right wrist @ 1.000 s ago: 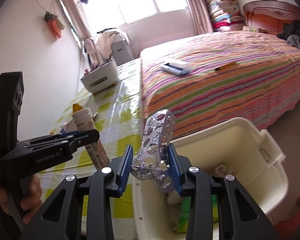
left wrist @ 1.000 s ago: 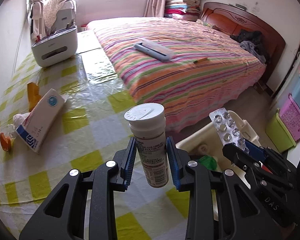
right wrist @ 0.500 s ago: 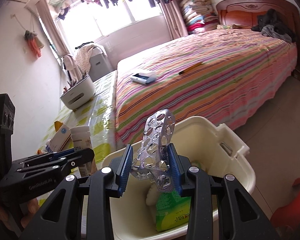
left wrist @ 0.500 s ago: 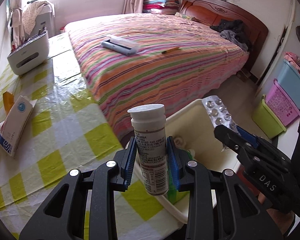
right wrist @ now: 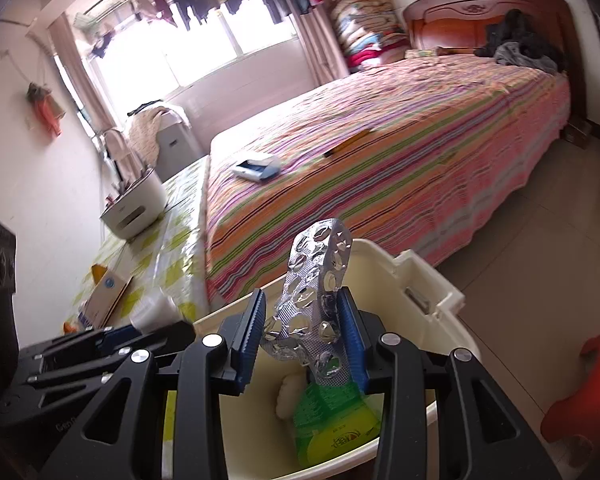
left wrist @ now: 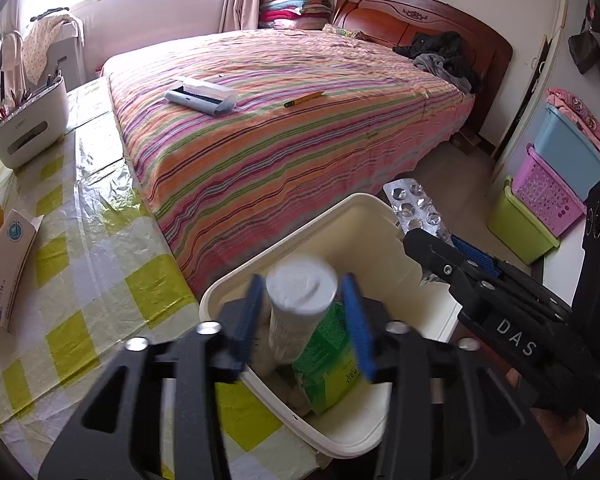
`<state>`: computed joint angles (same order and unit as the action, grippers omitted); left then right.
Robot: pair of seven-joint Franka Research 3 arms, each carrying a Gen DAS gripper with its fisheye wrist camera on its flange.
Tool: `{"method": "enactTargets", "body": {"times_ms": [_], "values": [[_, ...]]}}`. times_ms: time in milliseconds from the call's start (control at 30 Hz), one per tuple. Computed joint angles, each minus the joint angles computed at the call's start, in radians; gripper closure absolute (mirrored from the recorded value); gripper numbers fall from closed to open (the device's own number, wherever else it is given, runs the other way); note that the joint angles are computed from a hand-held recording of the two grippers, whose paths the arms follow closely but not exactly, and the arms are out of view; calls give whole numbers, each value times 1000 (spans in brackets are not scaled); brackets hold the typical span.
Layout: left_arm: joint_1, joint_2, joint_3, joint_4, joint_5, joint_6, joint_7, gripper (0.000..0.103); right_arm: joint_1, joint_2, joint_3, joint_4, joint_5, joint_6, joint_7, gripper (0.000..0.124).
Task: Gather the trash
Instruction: 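Lower both tools into the bin and open them to release the pill bottle and blister pack, then withdraw both open tools from the bin toward the table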
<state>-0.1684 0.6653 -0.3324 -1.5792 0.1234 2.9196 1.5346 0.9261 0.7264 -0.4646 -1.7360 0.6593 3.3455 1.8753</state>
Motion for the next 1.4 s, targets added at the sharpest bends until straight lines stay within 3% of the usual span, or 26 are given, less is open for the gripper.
{"method": "enactTargets", "body": {"times_ms": [33,100,167,300,367,900,1067,1400], "values": [[-4,-6,8,-10,0,16,-12,27,-3,1,2,2,3,1,3,85],[-23,-26,42,-45,16,83,-49,24,30,13,-40,2,20,-11,17,71],[-45,-44,76,-66,48,116,-84,23,40,17,-51,-1,20,-4,31,66],[-2,-55,37,-81,55,120,-92,23,21,13,-31,1,22,5,29,66],[-5,-60,46,-84,64,121,-106,23,-2,5,-5,3,16,8,22,65],[18,-86,58,-117,92,111,-153,22,9,37,-23,61,-63,-44,84,65],[13,-102,79,-140,99,131,-177,15,12,48,-30,80,-101,-59,118,65],[42,-140,80,-186,108,146,-194,14,-10,73,-4,147,-187,-92,171,65]]}}
